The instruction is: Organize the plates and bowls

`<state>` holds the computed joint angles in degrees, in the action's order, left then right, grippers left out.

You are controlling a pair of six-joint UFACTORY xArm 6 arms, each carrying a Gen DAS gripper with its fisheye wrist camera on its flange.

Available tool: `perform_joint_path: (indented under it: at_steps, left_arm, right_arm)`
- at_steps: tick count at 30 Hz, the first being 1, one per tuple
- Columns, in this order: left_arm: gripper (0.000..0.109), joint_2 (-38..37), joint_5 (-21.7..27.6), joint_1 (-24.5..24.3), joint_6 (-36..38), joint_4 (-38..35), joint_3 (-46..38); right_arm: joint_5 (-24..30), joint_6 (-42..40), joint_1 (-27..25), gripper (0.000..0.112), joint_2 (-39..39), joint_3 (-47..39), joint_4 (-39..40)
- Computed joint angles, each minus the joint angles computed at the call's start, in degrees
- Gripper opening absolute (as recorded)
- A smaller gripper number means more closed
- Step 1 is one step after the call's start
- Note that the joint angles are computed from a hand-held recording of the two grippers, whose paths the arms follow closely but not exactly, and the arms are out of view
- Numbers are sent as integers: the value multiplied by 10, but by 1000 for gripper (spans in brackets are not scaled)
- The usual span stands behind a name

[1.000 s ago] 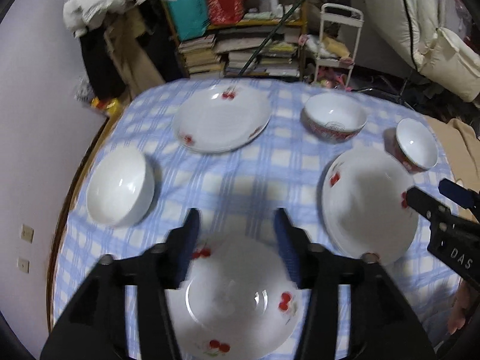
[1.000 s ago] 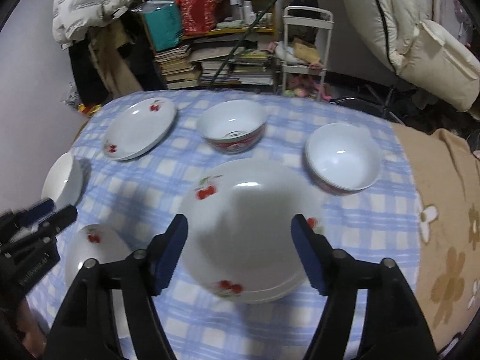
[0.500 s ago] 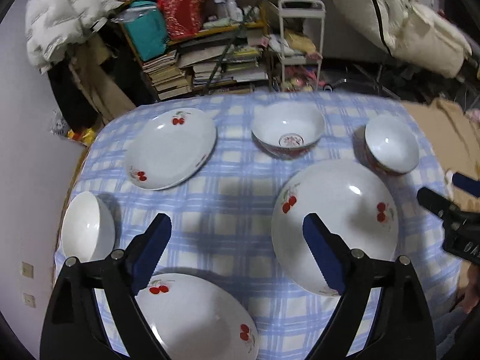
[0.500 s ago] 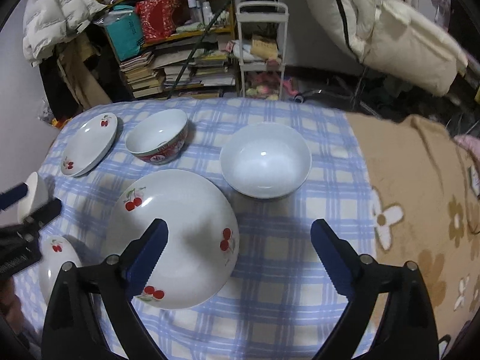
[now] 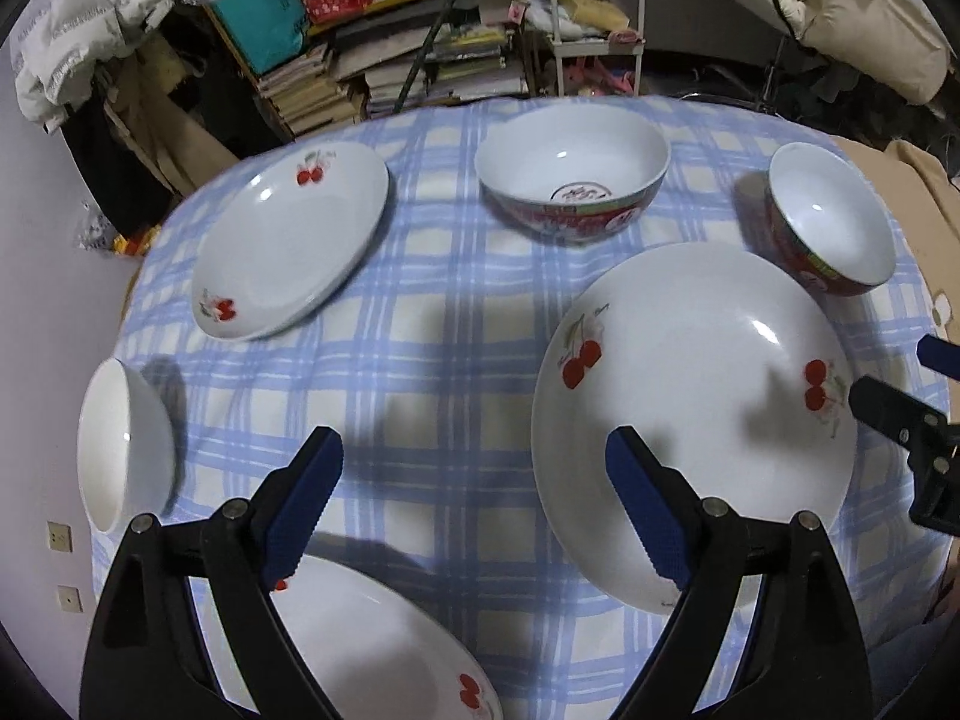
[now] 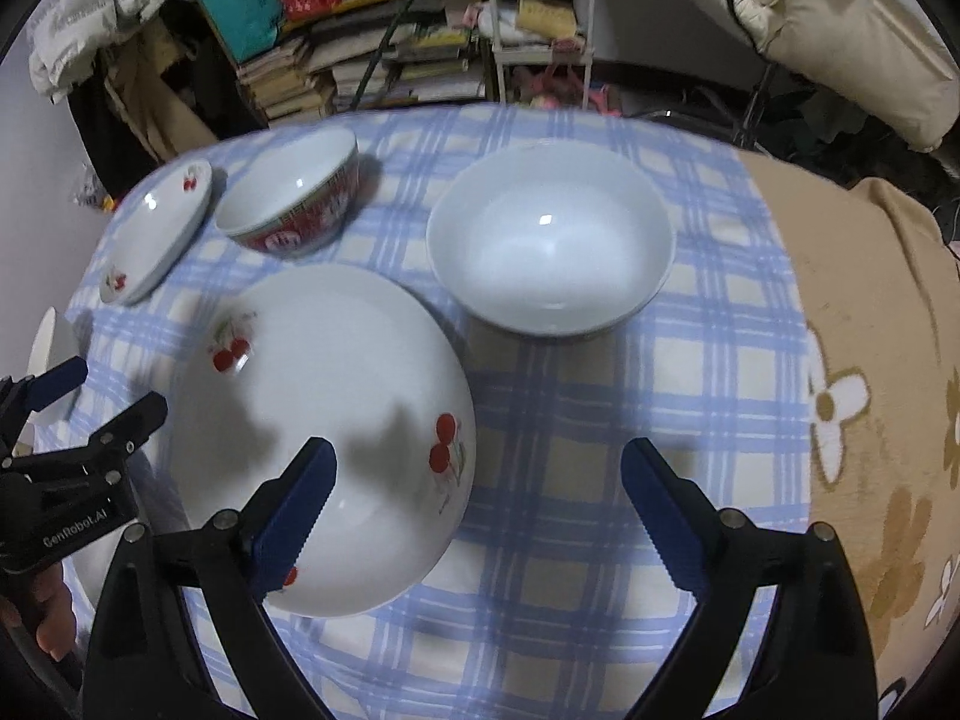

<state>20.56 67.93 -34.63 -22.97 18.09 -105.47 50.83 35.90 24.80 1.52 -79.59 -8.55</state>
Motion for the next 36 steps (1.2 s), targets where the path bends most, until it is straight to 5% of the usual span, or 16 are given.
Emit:
perform_joint_path:
  at_steps: [5,9,13,16,25,36]
  left_arm:
    - [87,16,-6,6,4,-30,-7]
    - [65,29,-9,5,34,-52,-17]
    - [25,42,-4,4,58,-72,-31]
    - [17,44,-8,3,60,-76,-30]
    - [12,54,-5,15,62,-98,-37]
    - [14,61,1,10,96,-80,-42]
  right_arm:
    - [15,-24,-3,100,21,-10,22]
    - [24,-26,-3,99,36,-21,17]
    - [28,-28,-4,90,47,-31,13]
    - [20,-50,-10,71,50,-28,53]
    - [9,-76,-17,17,48,-16,119]
    - [-5,-70,-14,16,38,-2,120]
